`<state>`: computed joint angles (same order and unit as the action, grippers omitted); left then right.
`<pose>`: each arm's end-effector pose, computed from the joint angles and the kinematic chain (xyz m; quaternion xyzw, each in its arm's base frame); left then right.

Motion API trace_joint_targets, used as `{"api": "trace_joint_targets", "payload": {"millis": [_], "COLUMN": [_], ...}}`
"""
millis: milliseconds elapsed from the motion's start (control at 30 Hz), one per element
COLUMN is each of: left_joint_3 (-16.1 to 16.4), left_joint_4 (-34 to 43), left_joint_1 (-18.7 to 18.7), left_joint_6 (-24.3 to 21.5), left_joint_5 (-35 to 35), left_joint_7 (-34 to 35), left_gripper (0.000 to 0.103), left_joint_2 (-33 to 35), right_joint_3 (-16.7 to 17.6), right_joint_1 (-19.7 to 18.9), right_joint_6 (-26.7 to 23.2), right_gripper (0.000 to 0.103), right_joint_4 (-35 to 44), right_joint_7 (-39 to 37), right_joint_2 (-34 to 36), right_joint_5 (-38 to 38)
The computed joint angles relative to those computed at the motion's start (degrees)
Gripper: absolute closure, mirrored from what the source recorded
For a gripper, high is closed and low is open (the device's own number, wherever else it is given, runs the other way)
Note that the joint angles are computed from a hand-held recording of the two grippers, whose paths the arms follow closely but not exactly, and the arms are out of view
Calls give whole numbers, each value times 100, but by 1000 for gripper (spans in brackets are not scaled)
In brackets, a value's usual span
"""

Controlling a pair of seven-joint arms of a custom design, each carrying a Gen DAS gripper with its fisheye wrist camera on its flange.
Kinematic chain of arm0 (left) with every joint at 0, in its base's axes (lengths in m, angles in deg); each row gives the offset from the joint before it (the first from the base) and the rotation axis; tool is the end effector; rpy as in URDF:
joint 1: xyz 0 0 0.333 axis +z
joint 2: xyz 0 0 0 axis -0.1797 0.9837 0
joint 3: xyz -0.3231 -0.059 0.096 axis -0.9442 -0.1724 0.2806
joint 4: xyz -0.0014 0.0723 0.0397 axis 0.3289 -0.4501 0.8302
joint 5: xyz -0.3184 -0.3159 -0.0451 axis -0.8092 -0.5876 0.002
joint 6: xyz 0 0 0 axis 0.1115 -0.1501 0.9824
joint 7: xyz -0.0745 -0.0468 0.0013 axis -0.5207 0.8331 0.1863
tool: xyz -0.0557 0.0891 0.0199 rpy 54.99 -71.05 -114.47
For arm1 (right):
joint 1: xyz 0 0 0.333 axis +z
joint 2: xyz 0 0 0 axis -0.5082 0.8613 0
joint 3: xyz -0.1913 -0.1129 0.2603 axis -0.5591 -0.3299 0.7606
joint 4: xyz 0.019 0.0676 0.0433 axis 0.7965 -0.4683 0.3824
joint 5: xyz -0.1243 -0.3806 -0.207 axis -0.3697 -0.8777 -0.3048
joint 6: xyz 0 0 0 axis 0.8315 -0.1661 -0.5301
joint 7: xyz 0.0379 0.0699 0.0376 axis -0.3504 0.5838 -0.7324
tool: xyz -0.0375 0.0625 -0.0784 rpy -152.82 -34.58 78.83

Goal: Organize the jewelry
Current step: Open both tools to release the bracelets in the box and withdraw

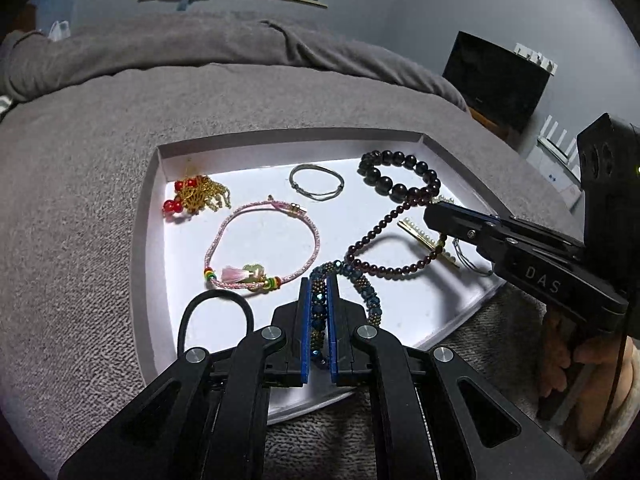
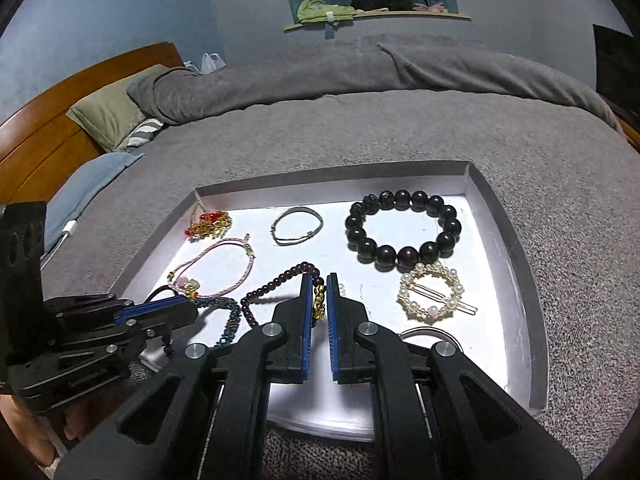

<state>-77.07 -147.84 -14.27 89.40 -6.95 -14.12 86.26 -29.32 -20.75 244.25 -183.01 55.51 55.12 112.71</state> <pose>0.6311 -0.2566 0.4171 -0.6278 0.6738 -0.3547 0.1614 0.6913 0.1536 0.4273 -0.7422 0.5235 -0.1360 0.3957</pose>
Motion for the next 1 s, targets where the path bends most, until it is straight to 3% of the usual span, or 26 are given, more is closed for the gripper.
{"api": "trace_joint_targets", "payload": {"millis": [200,333,400,500,600,667,733,800,867,933,1000], "left_joint_3": [183,247,298,310,678,872,1131,1113,1242,1567,1761], "left_joint_4": [20,14,27,50,56,44,37,-3,-70,-98,-119], "left_joint_1": [-161,-213,-260,-278,-588,-739,-941,-907,-994,-1244,-1411], "left_joint_6": [-35,-47,-64,-89,-48,22,86,141,259,354,319], "left_joint_5": [242,361,450,516,1025,1419,1962,2156,2523,3379,4308], "left_joint_7": [-249,-371,-459,-518,-1020,-1381,-1903,-2133,-2616,-3549,-4497], "left_gripper": [95,95,95,94,72,56,52,51,40,30,25], "left_joint_2": [-14,-26,-27,-18,-69,-111,-173,-239,-346,-478,-646], "right_joint_3": [9,107,113,136,101,90,54,-15,-91,-171,-263], "right_joint_1": [-6,-92,-106,-166,-218,-293,-322,-297,-284,-254,-216], "right_joint_6": [20,88,136,249,274,204,166,130,24,-54,-121], "right_gripper": [94,69,68,59,56,41,31,25,17,7,5], "right_joint_4": [17,-16,-22,-39,-28,-22,-37,-74,-154,-270,-438], "right_joint_7": [-47,-392,-503,-763,-899,-1136,-1462,-1685,-1930,-2206,-2376], "right_joint_2": [15,-56,-91,-166,-237,-312,-404,-504,-642,-810,-1007], "right_joint_5": [67,469,658,1146,1601,2107,2599,2880,3164,3469,3636]}}
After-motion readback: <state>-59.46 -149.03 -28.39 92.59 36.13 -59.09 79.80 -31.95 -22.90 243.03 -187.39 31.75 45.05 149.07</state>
